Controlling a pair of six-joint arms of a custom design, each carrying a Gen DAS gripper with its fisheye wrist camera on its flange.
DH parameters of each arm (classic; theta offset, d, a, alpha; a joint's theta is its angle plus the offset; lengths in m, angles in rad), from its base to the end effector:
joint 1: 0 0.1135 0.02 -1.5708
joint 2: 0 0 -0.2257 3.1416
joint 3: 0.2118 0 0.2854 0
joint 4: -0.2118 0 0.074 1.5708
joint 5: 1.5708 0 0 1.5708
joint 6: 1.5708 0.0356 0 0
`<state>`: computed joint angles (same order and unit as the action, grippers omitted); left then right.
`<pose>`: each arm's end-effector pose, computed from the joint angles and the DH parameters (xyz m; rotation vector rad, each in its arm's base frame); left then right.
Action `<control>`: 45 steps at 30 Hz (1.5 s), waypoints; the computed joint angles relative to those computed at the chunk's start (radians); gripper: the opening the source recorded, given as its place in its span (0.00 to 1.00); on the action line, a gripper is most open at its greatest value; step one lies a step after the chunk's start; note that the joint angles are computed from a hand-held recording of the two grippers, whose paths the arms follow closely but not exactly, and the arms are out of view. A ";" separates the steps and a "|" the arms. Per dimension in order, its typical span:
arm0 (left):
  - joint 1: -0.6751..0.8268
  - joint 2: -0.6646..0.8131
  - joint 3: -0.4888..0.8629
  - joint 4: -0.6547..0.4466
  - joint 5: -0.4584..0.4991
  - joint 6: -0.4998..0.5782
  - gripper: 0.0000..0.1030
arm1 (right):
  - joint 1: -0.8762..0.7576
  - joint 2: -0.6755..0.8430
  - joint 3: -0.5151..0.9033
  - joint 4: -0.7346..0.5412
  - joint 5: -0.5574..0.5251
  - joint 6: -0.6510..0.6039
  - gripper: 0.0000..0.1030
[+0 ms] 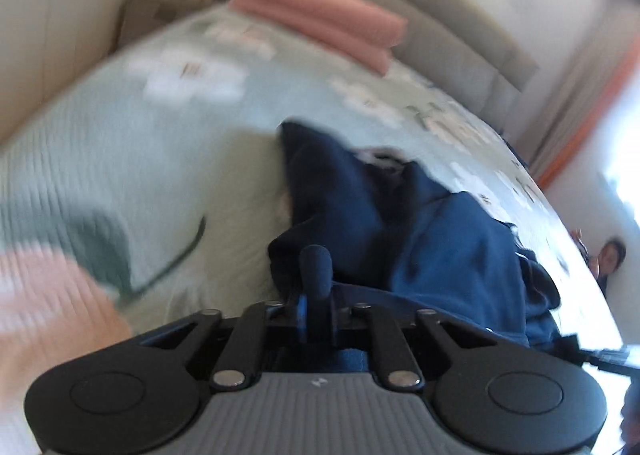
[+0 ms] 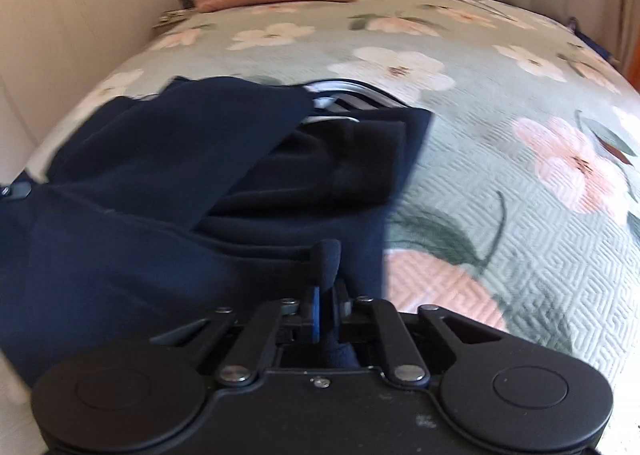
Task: Fold large clothes
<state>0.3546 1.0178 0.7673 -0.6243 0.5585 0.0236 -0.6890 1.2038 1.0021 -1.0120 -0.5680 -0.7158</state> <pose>0.2442 0.0703 0.2146 -0.1440 2.3257 -0.4947 0.2134 -0.1510 0.2296 -0.1650 2.4954 0.2652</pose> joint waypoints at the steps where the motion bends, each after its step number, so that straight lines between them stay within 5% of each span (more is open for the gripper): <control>1: -0.012 -0.049 0.000 -0.025 -0.011 0.025 0.09 | -0.005 -0.003 0.008 -0.030 -0.014 -0.026 0.08; 5: -0.047 -0.090 0.035 -0.118 0.015 0.084 0.10 | 0.030 0.013 -0.007 -0.009 0.026 -0.023 0.09; 9: -0.074 0.007 0.038 -0.084 -0.004 0.071 0.13 | 0.057 0.143 0.061 0.023 0.052 0.059 0.20; 13: -0.038 0.099 0.041 -0.011 0.035 -0.001 0.26 | 0.058 0.243 0.126 -0.017 0.034 0.030 0.31; 16: 0.000 0.196 0.078 -0.034 0.131 0.010 0.46 | 0.058 0.268 0.136 -0.019 0.017 0.044 0.34; 17: -0.003 0.209 0.082 -0.035 0.127 0.008 0.45 | 0.062 0.263 0.136 -0.019 0.021 0.051 0.30; 18: -0.007 0.219 0.089 -0.047 0.123 0.018 0.41 | 0.066 0.243 0.127 -0.016 0.028 0.048 0.14; 20: -0.015 0.215 0.098 -0.076 0.108 0.053 0.08 | 0.068 0.180 0.094 -0.016 0.028 0.018 0.08; 27: 0.004 0.072 0.130 -0.114 0.160 0.008 0.06 | 0.068 -0.022 0.088 -0.008 0.002 0.050 0.05; 31: -0.002 0.103 0.203 0.030 0.230 -0.132 0.06 | 0.090 -0.035 0.155 0.099 -0.008 0.164 0.05; 34: -0.031 0.209 0.254 0.238 0.240 -0.276 0.06 | 0.135 -0.003 0.186 0.261 0.020 0.262 0.05; 40: -0.151 0.619 0.468 0.584 0.046 -0.395 0.06 | 0.270 0.292 0.266 0.618 0.200 0.444 0.05; 45: -0.249 0.909 0.658 0.583 -0.157 -0.325 0.07 | 0.313 0.554 0.387 0.634 0.300 0.520 0.05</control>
